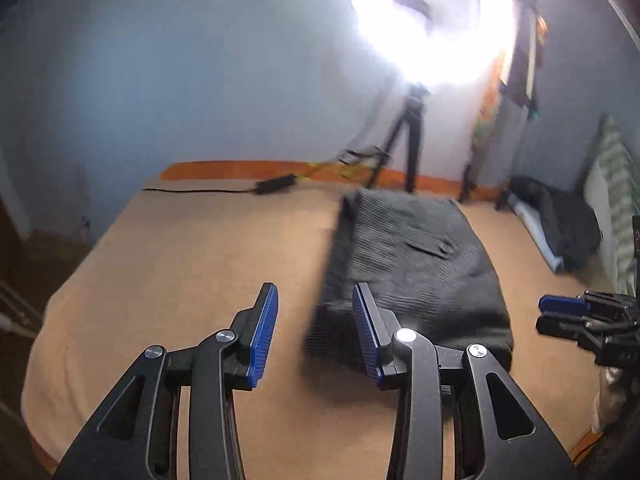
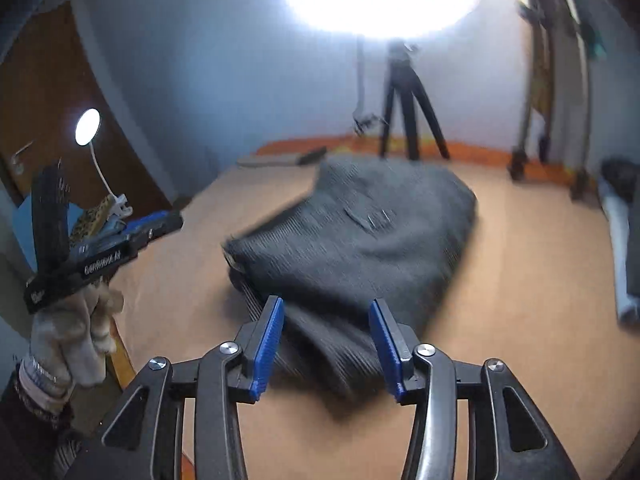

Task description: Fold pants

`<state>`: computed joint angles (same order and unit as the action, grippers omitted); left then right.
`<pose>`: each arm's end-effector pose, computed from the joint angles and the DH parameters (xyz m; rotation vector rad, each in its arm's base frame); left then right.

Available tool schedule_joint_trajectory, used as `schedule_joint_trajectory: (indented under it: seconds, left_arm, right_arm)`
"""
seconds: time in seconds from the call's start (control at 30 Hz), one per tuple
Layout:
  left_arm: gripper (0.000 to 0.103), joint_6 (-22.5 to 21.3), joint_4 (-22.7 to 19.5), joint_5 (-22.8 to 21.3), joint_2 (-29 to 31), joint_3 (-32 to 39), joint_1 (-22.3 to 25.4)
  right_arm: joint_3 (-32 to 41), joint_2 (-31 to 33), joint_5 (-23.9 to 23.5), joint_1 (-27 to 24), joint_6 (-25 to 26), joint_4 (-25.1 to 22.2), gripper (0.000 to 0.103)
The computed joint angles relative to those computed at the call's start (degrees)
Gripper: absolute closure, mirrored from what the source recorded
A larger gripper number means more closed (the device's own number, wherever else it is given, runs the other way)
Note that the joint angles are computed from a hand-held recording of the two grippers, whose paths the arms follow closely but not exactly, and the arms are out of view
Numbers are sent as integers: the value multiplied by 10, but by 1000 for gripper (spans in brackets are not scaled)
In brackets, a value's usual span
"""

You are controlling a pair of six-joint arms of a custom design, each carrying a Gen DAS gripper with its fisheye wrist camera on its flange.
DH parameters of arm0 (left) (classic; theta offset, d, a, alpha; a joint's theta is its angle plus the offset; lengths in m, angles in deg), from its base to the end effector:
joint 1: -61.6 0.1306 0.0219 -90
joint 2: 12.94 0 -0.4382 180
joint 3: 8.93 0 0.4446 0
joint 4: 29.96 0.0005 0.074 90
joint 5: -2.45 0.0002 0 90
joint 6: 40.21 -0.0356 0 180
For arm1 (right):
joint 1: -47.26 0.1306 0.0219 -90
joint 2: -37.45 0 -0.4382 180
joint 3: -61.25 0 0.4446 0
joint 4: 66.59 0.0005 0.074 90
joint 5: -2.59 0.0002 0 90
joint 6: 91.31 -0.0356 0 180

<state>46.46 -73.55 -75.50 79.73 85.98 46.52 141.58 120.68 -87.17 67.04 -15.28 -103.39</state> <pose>0.5465 -0.1555 0.5137 0.4752 2.2478 -0.3471 0.4693 0.1681 0.4731 -0.1134 2.2794 0.3065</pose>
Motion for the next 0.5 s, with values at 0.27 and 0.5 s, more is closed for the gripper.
schedule_joint_trajectory:
  seconds: [0.27, 0.5]
  left_arm:
    - [66, -22, -43, -12, 39, 22, -36]
    - [66, -16, -44, -29, 55, 33, -40]
  right_arm:
    - [-36, -2, 4, 8, 72, 12, 57]
    - [-23, 29, 72, 25, 131, 9, 96]
